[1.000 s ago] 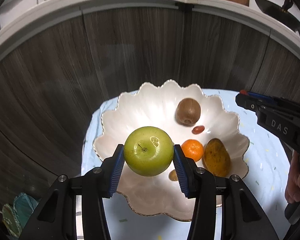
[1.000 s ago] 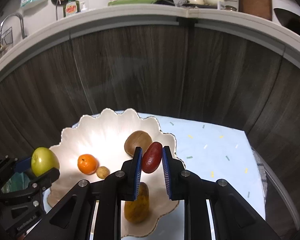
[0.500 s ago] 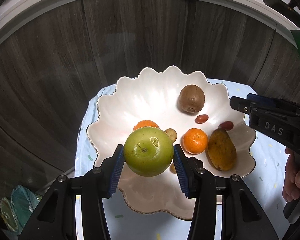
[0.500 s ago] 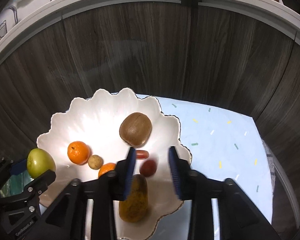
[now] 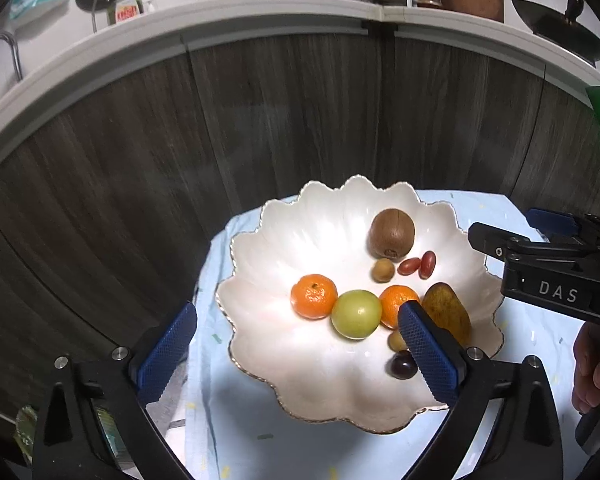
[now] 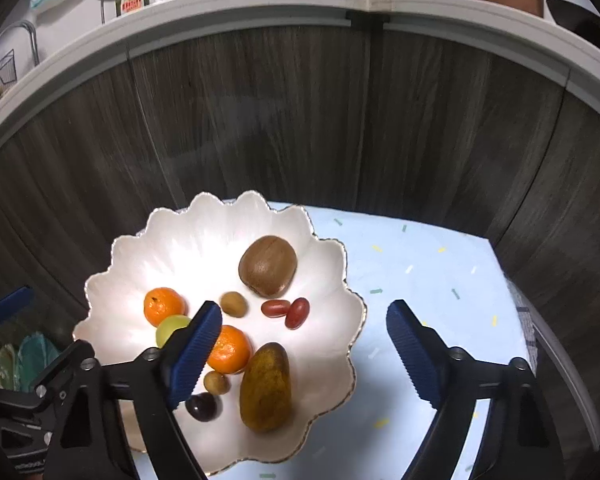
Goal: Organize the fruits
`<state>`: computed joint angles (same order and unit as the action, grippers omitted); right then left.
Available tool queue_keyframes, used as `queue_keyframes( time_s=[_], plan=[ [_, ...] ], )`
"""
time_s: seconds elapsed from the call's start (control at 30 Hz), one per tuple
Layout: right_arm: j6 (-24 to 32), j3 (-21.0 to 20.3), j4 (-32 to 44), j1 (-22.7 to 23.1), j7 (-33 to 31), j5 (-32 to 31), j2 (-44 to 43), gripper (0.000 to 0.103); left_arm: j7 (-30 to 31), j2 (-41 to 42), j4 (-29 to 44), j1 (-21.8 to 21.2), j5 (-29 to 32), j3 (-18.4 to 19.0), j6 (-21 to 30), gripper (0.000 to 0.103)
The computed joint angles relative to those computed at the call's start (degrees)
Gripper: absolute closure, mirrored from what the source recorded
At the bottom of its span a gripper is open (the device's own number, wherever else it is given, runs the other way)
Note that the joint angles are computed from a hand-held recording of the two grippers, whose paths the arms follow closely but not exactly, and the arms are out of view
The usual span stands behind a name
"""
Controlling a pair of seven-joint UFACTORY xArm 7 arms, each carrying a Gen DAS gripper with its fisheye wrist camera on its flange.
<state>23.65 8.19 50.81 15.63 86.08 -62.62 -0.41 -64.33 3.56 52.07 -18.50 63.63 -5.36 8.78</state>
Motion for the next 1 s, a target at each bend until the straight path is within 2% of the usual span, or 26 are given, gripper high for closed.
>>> queue_keyframes(
  time_s=[0.2, 0.53, 0.77, 1.0],
  plan=[
    [1.11, 1.33, -2.17, -0.17, 0.82, 0.46, -3.97, 0.017, -0.45, -3.34, -1.96, 0.63, 0.17, -1.18, 1.22, 0.001],
    [2.87, 5.66, -6.46, -1.39, 1.57, 2.24, -10.54, 0.015, -0.18, -10.65, -7.16, 4.74, -1.0, -5.72, 1.77, 0.001],
    [3.24, 8.62, -10.0, -2.39, 2.13, 4.85, -15.57, 0.015, 1.44, -16.03, -11.27, 7.61, -3.8, -9.46, 1.22, 0.001],
    [5.01, 12.21, -13.74, -3.0, 1.47, 9.2, -21.72, 0.015, 4.92, -21.76, -15.71, 10.14, -9.3, -12.94, -0.07, 0.001]
  ],
)
